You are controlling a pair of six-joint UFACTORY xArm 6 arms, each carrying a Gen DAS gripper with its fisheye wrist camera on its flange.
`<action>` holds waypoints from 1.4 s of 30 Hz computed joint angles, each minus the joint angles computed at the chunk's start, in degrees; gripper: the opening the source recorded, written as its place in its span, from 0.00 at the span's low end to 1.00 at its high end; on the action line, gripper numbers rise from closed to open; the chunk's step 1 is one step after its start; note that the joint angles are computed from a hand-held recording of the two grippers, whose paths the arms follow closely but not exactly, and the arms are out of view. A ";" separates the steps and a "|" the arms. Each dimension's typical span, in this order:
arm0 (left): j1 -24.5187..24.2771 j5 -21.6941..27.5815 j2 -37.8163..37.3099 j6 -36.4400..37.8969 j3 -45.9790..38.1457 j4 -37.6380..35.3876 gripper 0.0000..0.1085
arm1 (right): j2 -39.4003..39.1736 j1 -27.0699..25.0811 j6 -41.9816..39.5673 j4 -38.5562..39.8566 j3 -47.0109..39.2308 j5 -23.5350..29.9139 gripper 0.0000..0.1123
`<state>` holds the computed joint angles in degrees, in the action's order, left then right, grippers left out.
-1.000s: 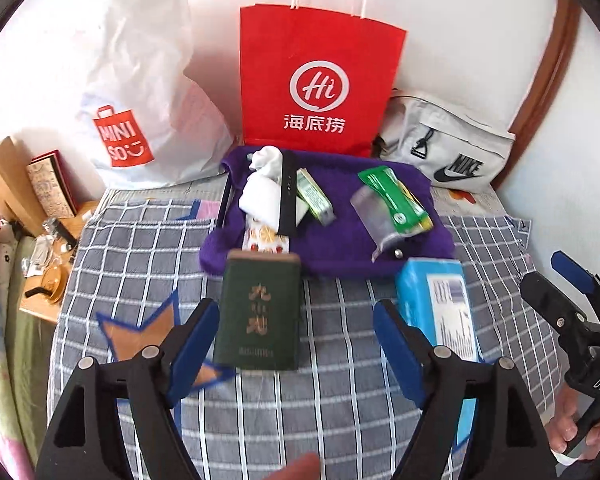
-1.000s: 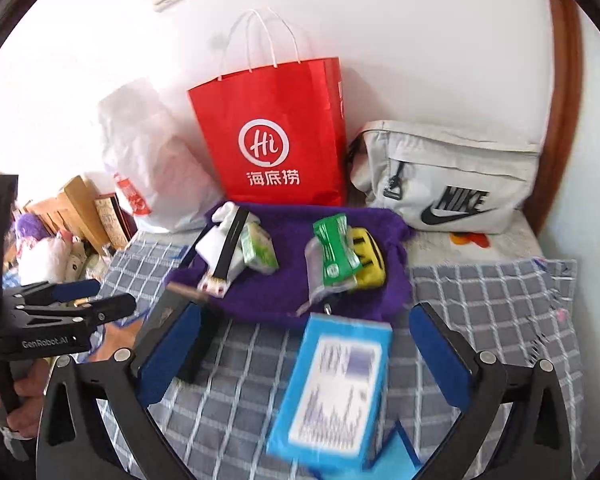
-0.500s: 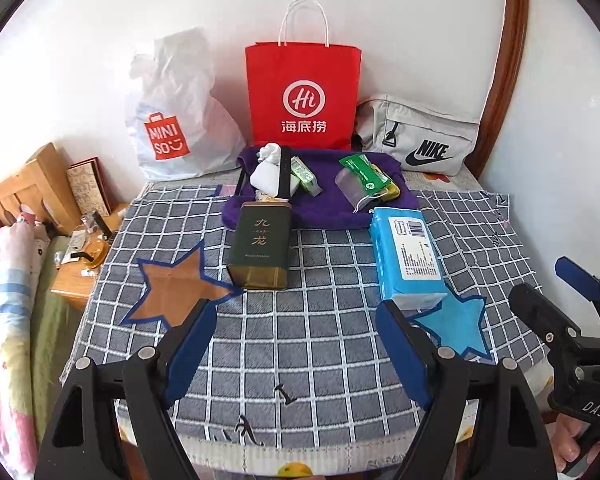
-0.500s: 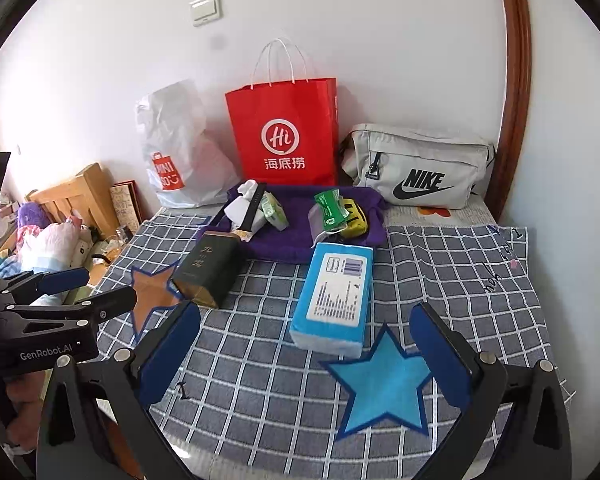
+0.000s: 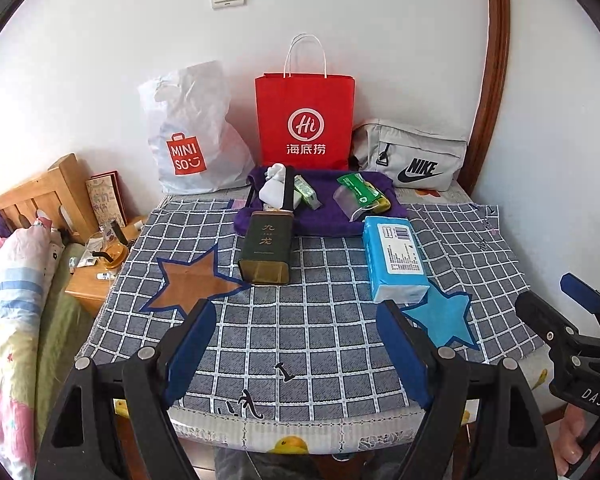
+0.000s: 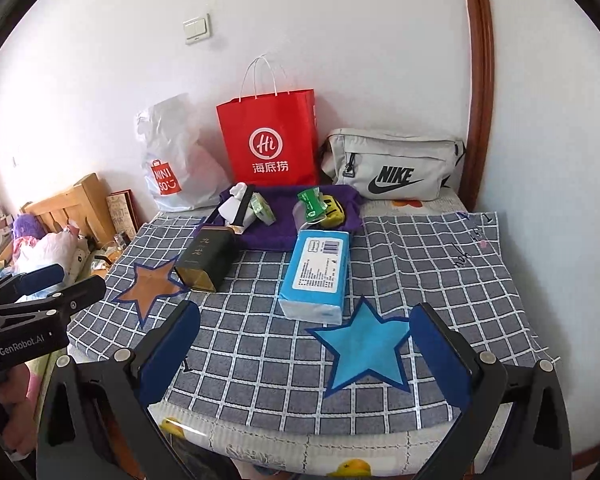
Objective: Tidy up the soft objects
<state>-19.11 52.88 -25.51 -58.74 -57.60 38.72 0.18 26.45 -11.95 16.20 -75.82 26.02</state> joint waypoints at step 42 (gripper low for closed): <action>0.40 -1.50 -2.77 -1.77 3.24 -0.61 0.75 | -2.94 1.05 0.93 -1.57 3.39 -0.87 0.92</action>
<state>-18.71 51.38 -28.28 -60.51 -54.36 38.11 -2.75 27.50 -11.02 14.64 -72.43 25.16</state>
